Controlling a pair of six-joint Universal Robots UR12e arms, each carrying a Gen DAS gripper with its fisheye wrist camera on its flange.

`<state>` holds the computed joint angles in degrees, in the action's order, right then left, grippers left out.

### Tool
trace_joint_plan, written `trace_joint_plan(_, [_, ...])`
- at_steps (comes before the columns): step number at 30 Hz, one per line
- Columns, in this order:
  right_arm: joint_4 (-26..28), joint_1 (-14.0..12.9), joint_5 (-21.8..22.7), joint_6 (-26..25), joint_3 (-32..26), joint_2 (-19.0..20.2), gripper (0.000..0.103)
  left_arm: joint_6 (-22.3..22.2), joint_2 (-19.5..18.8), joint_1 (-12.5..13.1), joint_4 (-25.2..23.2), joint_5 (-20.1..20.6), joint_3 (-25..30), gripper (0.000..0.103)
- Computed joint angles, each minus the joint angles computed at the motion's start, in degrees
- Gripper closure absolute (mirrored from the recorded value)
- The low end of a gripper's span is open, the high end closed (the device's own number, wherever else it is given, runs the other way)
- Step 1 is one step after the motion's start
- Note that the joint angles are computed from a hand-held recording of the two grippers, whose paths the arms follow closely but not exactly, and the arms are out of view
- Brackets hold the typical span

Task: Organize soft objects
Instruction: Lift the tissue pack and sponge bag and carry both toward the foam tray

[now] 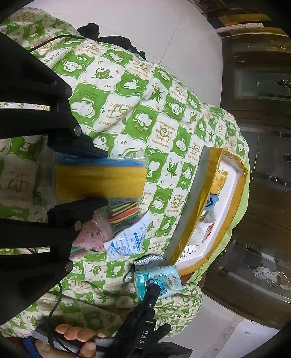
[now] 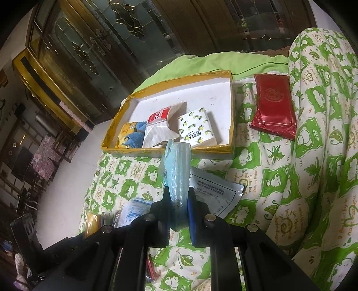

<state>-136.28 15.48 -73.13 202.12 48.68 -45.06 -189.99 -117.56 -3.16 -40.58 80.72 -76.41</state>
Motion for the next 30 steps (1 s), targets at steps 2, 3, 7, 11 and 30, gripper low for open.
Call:
trace_joint_plan(2, [0.02,-0.02,0.21,-0.03,0.01,-0.01,0.089,0.19,-0.08,-0.1,-0.7,0.37,0.47,0.069])
trace_joint_plan(3, [-0.02,-0.01,0.27,0.01,0.03,-0.03,0.089,0.24,-0.14,-0.15,-1.19,0.51,0.78,0.069])
trace_joint_plan(7, [-0.46,-0.14,0.57,0.27,0.05,-0.05,0.089,0.41,-0.37,-0.4,-2.21,1.79,1.87,0.069])
trace_joint_plan(11, [-1.36,-0.26,0.67,0.67,0.52,-0.35,0.089,0.31,-0.68,-0.54,-3.04,2.76,2.98,0.069])
trace_joint_plan(30, [-2.37,-0.48,0.74,1.58,1.45,-0.97,0.089,1.55,-1.86,-0.96,-7.17,4.53,7.16,0.069])
